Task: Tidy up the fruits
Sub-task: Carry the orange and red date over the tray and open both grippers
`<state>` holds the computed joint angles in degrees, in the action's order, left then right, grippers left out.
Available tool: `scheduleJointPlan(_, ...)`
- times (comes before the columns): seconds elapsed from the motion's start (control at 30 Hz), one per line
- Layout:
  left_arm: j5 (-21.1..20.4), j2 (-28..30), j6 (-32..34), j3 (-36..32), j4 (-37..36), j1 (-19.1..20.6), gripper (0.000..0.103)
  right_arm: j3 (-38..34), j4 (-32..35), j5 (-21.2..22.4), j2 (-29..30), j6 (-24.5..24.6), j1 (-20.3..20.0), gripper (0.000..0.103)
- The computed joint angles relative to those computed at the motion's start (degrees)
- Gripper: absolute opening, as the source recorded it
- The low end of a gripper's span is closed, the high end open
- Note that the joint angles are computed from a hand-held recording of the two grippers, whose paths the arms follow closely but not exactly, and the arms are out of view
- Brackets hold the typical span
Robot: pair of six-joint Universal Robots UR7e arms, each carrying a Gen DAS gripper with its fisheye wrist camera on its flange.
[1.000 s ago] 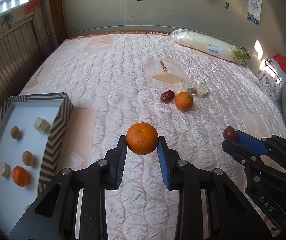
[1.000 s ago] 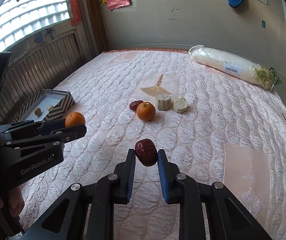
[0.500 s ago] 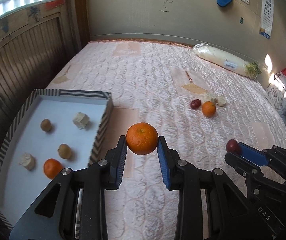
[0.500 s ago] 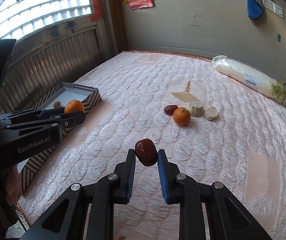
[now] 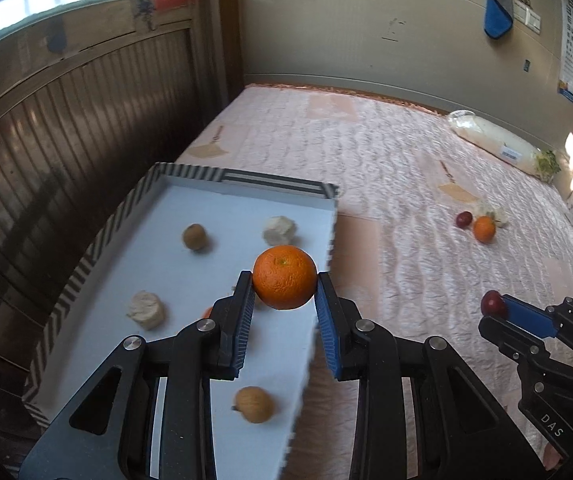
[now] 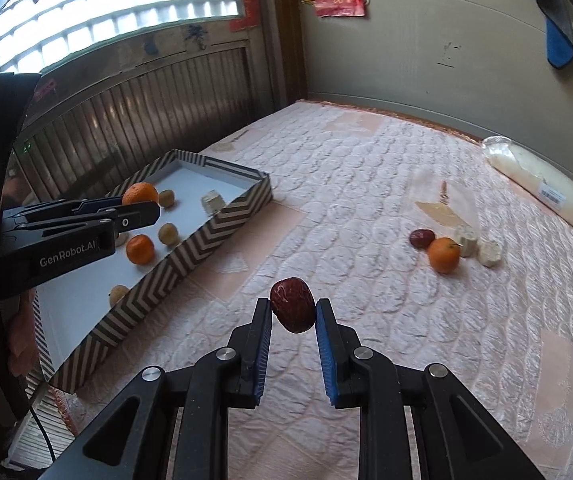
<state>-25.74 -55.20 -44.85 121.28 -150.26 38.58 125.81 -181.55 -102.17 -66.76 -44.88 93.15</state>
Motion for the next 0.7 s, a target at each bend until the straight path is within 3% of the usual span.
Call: scheduleJointPlan(0.7,2.0,-11.7,-15.9,6.8,15.7,3.2,0.030,-5.6,5.6,2.4,8.8,-0.2,6.0,0.021)
